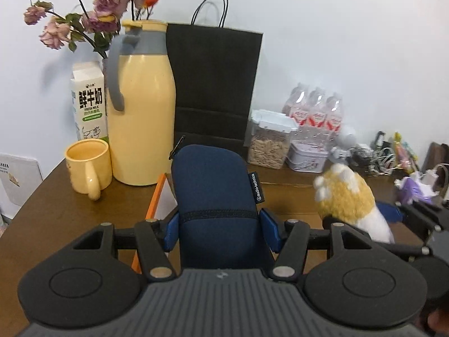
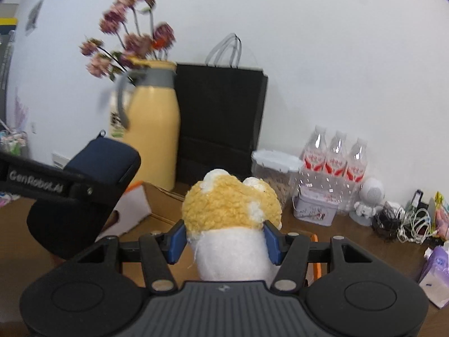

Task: Organize objects
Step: 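Carry the pouch and plush toy into the red box and open both tools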

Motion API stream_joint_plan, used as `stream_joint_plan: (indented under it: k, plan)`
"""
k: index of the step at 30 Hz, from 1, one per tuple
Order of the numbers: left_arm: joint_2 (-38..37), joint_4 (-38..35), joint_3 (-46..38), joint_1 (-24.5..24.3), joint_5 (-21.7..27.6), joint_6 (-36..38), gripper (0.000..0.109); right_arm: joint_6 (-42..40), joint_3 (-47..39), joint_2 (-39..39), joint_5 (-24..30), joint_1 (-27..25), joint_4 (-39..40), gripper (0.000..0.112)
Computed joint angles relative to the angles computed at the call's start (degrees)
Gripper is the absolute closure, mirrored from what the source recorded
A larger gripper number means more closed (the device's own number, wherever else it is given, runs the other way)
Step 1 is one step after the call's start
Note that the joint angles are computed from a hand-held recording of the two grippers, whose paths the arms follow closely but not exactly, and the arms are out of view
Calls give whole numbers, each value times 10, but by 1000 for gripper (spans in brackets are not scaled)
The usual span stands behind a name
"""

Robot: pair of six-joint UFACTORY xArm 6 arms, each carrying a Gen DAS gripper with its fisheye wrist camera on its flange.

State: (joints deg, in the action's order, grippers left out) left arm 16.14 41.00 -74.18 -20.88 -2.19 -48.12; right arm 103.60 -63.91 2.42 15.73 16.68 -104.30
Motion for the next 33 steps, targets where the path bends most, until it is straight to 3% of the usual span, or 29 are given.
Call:
stream_joint_plan:
  k: [3,7,12,19,22,23,24,25,27,29,31,33]
  plan:
    - [51,-7,-52,-5,15,6,49,16,-18,33,4,-8,4,57]
    - [97,64,-97,1,23,-54,49,-21,-20,54,-1,-18,42,57]
    - [119,-69,-101,-11,53,88,49,-68,-22,72,-14,-26,88,57]
    - [126,-131,-105,-25,99,166,48,-138,-14,78,-16,-25,157,55]
    - [124,-99,-105,-23,104,133,46,-152,-12,79,-18,-24,171,51]
    - [123,-73,-105,-21,102,110,38,-159,-11,79,-19,-24,178,48]
    - [120,-55,-104,-19,99,94,27,-164,-9,78,-14,-22,184,40]
    - [117,-39,-102,-17,94,80,22,-162,-9,78,-9,-21,183,29]
    - [111,-1,-98,-14,84,46,7,-150,-7,73,-9,-21,170,23]
    - [103,44,-95,-11,77,1,6,-140,-4,68,-21,-25,164,20]
    - [97,87,-95,-9,73,-42,6,-127,-1,63,-24,-27,157,9]
    - [89,120,-92,-6,65,-80,6,-118,2,56,-27,-30,151,9]
